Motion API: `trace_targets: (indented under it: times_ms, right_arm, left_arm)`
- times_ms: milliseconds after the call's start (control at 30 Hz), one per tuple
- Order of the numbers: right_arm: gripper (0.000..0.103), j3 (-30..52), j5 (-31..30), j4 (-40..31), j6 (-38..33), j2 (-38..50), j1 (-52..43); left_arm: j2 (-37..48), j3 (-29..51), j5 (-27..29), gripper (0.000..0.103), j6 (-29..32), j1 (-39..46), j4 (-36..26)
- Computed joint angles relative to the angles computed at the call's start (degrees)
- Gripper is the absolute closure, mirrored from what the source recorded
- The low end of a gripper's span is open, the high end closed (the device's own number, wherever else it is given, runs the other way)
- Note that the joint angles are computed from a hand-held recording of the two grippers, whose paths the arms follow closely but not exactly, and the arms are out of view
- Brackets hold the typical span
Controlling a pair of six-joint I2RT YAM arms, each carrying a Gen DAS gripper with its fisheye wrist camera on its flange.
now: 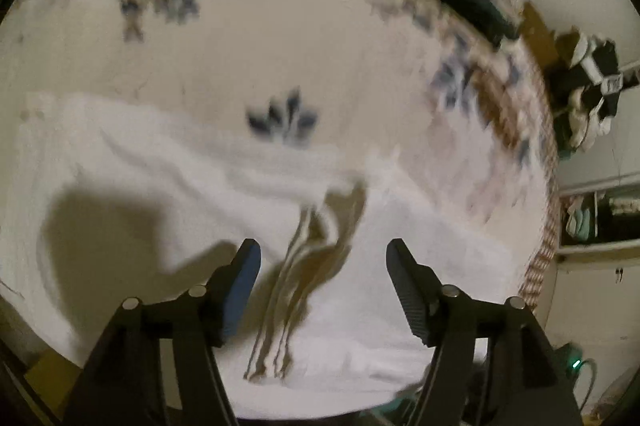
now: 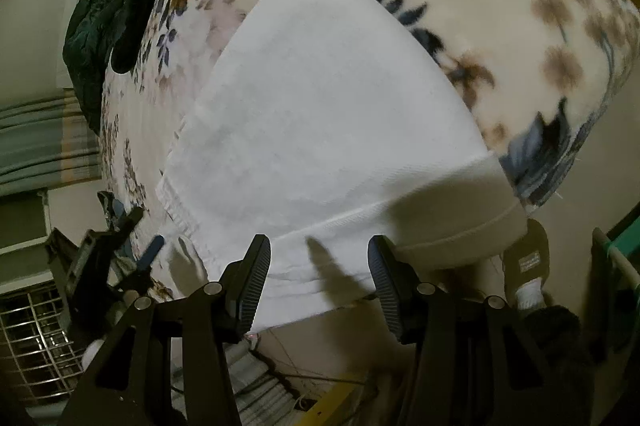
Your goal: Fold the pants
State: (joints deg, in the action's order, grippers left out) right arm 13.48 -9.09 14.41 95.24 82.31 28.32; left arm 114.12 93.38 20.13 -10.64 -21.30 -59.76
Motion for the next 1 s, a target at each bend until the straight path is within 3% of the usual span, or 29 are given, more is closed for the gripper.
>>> trace_targets:
  times_ms: [100,167,200,300,467,600,700,767,833,1000]
  right_arm:
    - [0.05,0.8,-0.5,-1.1,-1.1,0.3,-0.7]
    - [0.05,1.6,-0.5,-2.6,-2.4,0.2,-1.3]
    - [0.05,2.3,-0.5,-3.8,-3.3,0.4,-1.6]
    - [0.05,3.3,-1.1,-5.6,-5.0,1.1,-2.4]
    - [0.05,5.3,-2.7,-9.9,-7.6,1.5,-3.6]
    - [0.05,6.6,-4.4,-11.3,-8.3,1.9,-3.0]
    - [0.05,8.0,-6.1,-12.0,-8.2,3.4,-2.0]
    - [0.05,7.5,-7.6,-9.0,-5.9,4.4,-1.1]
    - [0.05,7.3,-8.8,-5.7,-3.1,6.2,0.0]
    - [0.05,7.5,-9.7,6.4,5.2,14.0,3.8]
  left_arm:
    - [2.4,-1.9,-1.0,0.04,1.3,-2.3,-1.3]
    - [0.2,-5.8,-4.6,0.051,3.4,-5.1,2.1]
    - [-0.3,-6.8,-4.9,0.093,4.2,-6.0,2.4]
    - [-5.4,-11.5,-3.7,0.093,2.9,-6.6,4.5]
    - [-11.3,-14.4,3.5,0.093,-2.8,0.0,0.6]
    - [-10.1,-17.4,1.9,0.092,-1.7,1.4,0.5]
    - [-6.7,-15.2,2.0,0.088,-1.3,2.0,-1.0]
    - [-6.4,-13.1,2.1,0.088,-1.9,2.5,-3.1]
    - [-8.0,-12.2,0.4,0.08,-2.4,2.5,-4.7]
    - [-10.8,-14.5,-0.8,0.076,-4.1,1.1,-5.1]
